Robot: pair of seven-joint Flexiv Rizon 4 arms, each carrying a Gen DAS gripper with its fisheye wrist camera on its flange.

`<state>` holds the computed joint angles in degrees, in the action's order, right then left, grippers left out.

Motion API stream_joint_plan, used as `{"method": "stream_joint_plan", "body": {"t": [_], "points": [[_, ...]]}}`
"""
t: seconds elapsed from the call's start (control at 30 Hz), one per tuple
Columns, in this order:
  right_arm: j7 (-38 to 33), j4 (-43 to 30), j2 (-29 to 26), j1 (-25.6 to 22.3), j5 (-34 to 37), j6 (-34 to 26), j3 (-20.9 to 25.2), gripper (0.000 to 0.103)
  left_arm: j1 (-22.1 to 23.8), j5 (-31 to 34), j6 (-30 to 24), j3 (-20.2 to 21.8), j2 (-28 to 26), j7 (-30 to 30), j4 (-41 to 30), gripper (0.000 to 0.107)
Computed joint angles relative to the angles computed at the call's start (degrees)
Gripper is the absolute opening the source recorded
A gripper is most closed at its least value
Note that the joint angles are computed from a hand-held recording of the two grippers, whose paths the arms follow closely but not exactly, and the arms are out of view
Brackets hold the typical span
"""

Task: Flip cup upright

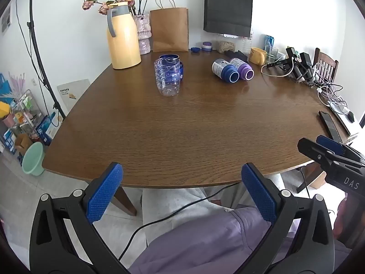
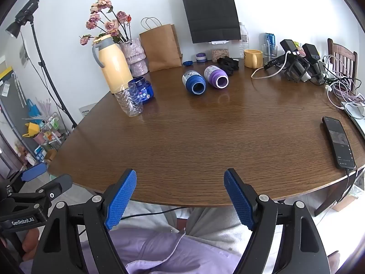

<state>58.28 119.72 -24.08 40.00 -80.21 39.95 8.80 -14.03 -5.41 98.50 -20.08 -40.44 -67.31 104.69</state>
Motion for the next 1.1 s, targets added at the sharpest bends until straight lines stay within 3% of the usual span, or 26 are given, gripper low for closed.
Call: {"method": "stream_joint_plan", "body": {"t": [1.1], "points": [[-0.4,0.2,0.6,-0.2,0.4,-0.2,0.2,0.082,-0.3,0.2,0.3,0.1,-0.4,-0.3,0.4,0.103]]}}
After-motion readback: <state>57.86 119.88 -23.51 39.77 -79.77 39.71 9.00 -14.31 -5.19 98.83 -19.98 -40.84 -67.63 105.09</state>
